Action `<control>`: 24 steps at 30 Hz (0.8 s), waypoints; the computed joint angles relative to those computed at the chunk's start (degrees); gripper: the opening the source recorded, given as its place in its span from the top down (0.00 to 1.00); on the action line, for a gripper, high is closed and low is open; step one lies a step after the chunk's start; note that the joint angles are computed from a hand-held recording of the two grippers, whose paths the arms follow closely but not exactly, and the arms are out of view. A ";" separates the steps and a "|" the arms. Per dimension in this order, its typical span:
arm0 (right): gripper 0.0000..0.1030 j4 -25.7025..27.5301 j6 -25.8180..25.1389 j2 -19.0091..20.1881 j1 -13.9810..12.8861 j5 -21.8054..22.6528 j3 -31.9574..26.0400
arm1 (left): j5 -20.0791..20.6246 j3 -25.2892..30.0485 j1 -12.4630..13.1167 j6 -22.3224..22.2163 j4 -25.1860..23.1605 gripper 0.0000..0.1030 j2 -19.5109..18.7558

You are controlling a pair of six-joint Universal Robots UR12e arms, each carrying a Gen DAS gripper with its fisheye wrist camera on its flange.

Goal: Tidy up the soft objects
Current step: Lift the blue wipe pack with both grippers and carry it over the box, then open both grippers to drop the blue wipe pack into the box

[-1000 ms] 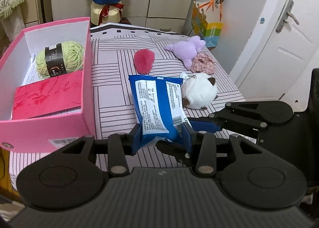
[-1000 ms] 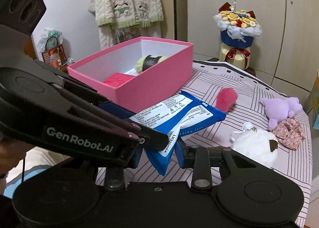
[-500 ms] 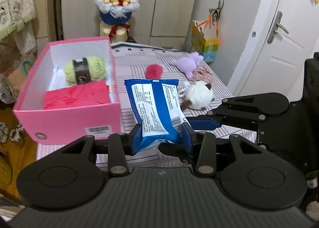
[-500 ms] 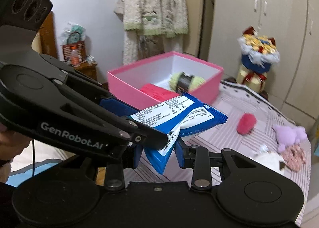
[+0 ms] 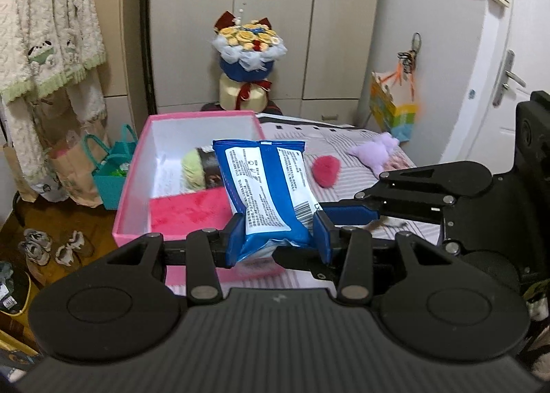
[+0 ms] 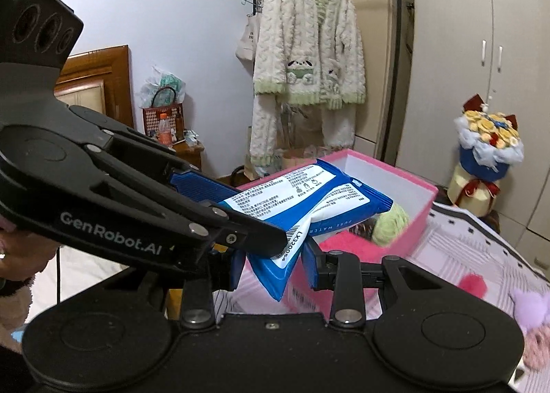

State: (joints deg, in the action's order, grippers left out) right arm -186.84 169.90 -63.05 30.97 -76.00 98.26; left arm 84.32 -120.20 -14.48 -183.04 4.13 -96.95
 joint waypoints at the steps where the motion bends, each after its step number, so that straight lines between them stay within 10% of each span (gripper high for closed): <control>1: 0.61 0.43 -0.30 0.52 0.02 0.11 -0.98 | -0.16 0.35 0.39 -0.16 -0.20 0.61 -0.16; 24: 0.61 24.42 -12.96 12.17 -1.63 5.09 -22.05 | -3.02 9.98 6.71 -6.47 -8.22 0.61 -10.03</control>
State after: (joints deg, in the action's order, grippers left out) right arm -162.43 156.94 -50.88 29.34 -70.91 76.21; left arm 81.30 -110.22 -7.77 -189.50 -4.08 -106.98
